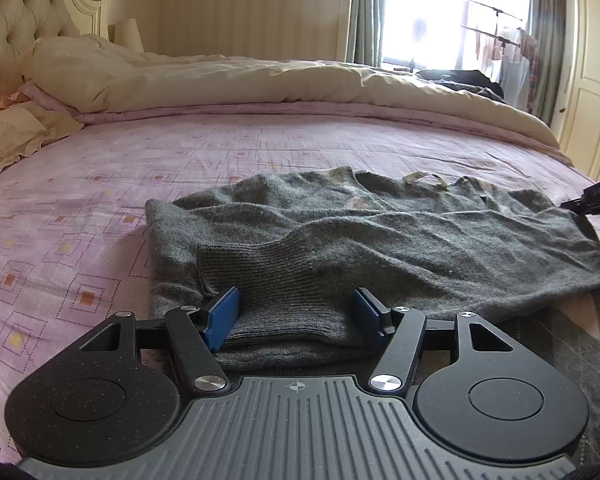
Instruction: Fold small clothes
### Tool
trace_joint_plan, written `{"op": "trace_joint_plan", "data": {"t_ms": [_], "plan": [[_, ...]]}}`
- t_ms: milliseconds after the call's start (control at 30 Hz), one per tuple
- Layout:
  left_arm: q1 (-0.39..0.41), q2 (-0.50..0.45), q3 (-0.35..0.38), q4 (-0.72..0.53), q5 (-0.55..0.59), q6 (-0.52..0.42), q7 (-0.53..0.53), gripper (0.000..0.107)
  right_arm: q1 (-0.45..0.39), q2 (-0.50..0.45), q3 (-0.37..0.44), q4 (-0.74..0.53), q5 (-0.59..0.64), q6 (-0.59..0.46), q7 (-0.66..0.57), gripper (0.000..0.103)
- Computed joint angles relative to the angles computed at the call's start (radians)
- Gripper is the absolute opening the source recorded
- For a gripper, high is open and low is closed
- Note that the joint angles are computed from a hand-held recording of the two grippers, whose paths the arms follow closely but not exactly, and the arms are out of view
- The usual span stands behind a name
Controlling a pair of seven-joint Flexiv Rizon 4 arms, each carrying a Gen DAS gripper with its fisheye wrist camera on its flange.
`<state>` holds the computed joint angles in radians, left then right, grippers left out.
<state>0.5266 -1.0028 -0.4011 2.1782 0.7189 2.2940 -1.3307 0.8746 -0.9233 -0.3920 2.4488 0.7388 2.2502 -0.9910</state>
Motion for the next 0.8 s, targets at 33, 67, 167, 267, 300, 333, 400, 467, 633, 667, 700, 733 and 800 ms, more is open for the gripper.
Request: {"op": "trace_joint_plan", "data": {"t_ms": [33,67,167,267,300,333,400,467,633,667,700,733,800], "plan": [[0.0,0.0,0.0,0.0,0.001,0.001,-0.001,0.061,-0.055,0.001,0.044,0.006,-0.031,0.038,0.038,0.011],[0.0,-0.001,0.0,0.0,0.001,0.001,-0.001,0.061,-0.086,-0.001,0.074,0.006,-0.031,0.077,0.039,0.011],[-0.001,0.0,0.001,-0.001,0.001,0.001,-0.002,0.061,-0.088,0.015,0.085,0.005,-0.016,0.078,-0.001,0.022],[-0.009,0.003,0.009,0.0,-0.004,0.005,0.0,0.061,-0.041,0.022,0.064,0.002,0.063,0.078,-0.007,0.058],[-0.014,0.005,0.013,0.0,-0.007,0.009,0.001,0.061,-0.015,0.023,0.047,-0.002,0.094,0.074,-0.014,0.06],[-0.022,0.007,0.02,0.001,-0.012,0.013,0.004,0.061,0.014,0.029,0.03,0.0,0.121,0.072,-0.025,0.06],[-0.039,0.011,0.034,0.003,-0.022,0.025,0.009,0.061,0.058,0.05,0.009,0.006,0.139,0.093,-0.062,0.06],[-0.044,0.012,0.039,0.002,-0.023,0.027,0.007,0.061,0.095,0.081,-0.005,0.0,0.143,0.105,-0.116,0.06],[-0.043,0.016,0.038,0.002,-0.018,0.022,-0.001,0.061,0.089,0.144,0.091,-0.03,0.127,0.182,-0.16,0.06],[-0.038,0.018,0.034,0.002,-0.013,0.015,-0.003,0.062,0.101,0.149,0.104,-0.038,0.137,0.179,-0.176,0.06],[-0.027,0.019,0.024,0.001,-0.004,0.002,-0.007,0.062,0.113,0.153,0.117,-0.043,0.153,0.175,-0.192,0.06],[-0.004,0.02,0.002,-0.002,0.015,-0.026,-0.013,0.066,0.119,0.157,0.141,-0.043,0.167,0.184,-0.198,0.06],[0.086,0.019,-0.085,-0.003,0.068,-0.129,-0.021,0.068,0.117,0.164,0.208,-0.031,0.19,0.219,-0.192,0.061]]}}
